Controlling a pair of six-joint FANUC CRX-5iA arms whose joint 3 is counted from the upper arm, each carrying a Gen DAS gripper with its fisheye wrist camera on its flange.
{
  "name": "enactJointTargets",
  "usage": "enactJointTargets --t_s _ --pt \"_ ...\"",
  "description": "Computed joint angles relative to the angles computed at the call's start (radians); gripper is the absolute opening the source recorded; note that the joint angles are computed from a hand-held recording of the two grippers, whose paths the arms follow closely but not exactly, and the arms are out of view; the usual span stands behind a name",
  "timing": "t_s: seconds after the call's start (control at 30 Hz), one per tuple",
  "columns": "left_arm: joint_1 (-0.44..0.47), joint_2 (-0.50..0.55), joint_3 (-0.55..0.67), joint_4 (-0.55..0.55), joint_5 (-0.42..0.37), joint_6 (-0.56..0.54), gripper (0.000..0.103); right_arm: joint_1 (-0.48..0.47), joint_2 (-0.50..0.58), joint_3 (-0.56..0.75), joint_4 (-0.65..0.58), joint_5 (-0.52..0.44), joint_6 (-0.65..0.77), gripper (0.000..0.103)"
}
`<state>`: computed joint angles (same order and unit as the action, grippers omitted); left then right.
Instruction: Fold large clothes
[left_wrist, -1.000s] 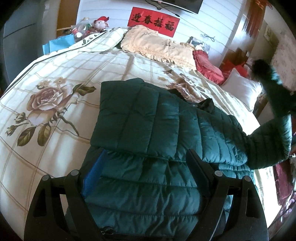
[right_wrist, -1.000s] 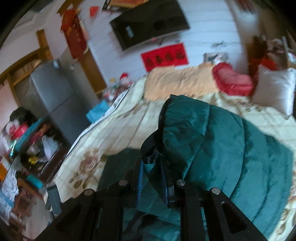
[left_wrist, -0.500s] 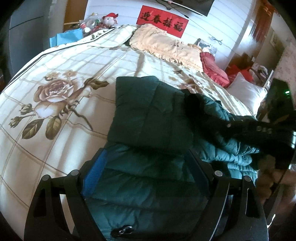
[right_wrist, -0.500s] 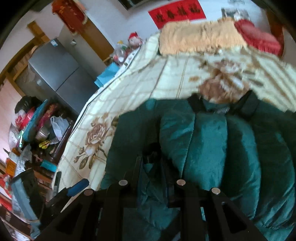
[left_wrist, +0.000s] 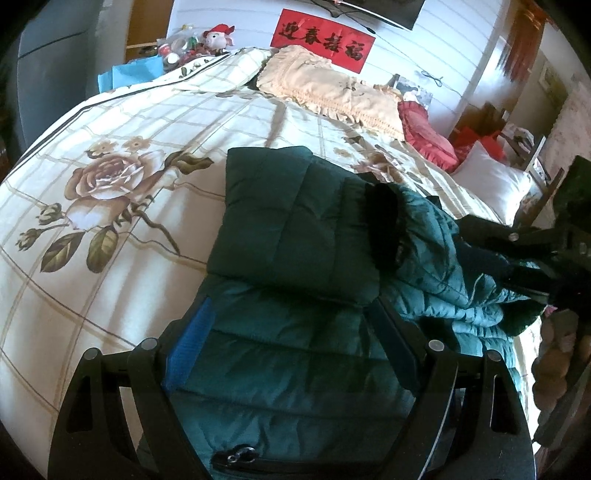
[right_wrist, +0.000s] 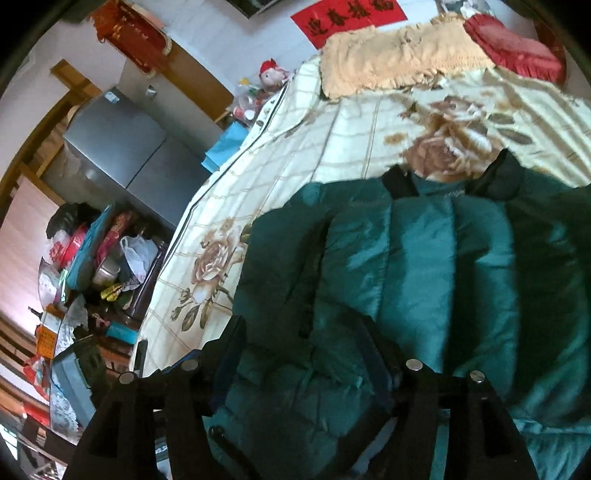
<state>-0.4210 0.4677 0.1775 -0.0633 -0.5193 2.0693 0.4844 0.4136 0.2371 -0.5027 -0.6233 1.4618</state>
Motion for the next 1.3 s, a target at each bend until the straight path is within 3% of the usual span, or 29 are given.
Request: enactJointTargets --t_s 0.1,0.17,0.27,0.43,0.57,0.77,0.83,0.9,0.93,1.0,1.03,1.3 --pt "-0.001 -0.002 -0.003 0.027 0.012 -0.016 0.086 -0.011 -0.036 -0.027 -0.016 0.011 0.002 0.063" --pt "0.007 -0.007 -0.030 0.101 0.053 -0.064 0.086 -0.018 -0.063 -0.047 -0.032 0.021 0.018 0.063" --pt "0.020 -0.006 -0.083 0.281 0.128 -0.187 0.086 -0.007 -0.117 -0.105 0.024 0.062 0.003 0.064" --pt "0.011 0.051 -0.061 0.506 0.139 -0.350 0.086 0.002 -0.199 -0.193 0.110 0.108 -0.041 0.066" --pt "-0.001 0.139 0.076 0.508 0.041 -0.347 0.086 -0.001 -0.259 -0.264 0.172 0.136 -0.080 0.068" --pt "-0.022 0.259 0.320 0.327 -0.113 -0.139 0.086 -0.025 -0.329 -0.359 0.232 0.172 -0.146 0.070" --pt "-0.028 0.271 0.349 0.292 -0.120 -0.111 0.086 -0.035 -0.342 -0.382 0.251 0.177 -0.170 0.070" --pt "-0.030 0.265 0.323 0.337 -0.079 -0.166 0.060 -0.043 -0.355 -0.400 0.268 0.181 -0.191 0.070" --pt "-0.033 0.268 0.337 0.322 -0.092 -0.163 0.055 -0.046 -0.363 -0.412 0.287 0.185 -0.211 0.070" --pt "-0.038 0.263 0.348 0.289 -0.096 -0.154 0.025 -0.048 -0.376 -0.433 0.331 0.198 -0.257 0.070" --pt "-0.038 0.254 0.342 0.282 -0.091 -0.157 0.018 -0.050 -0.382 -0.441 0.344 0.201 -0.272 0.070" --pt "-0.004 0.129 0.226 0.255 0.014 -0.173 0.009 -0.043 -0.409 -0.498 0.504 0.243 -0.439 0.070"
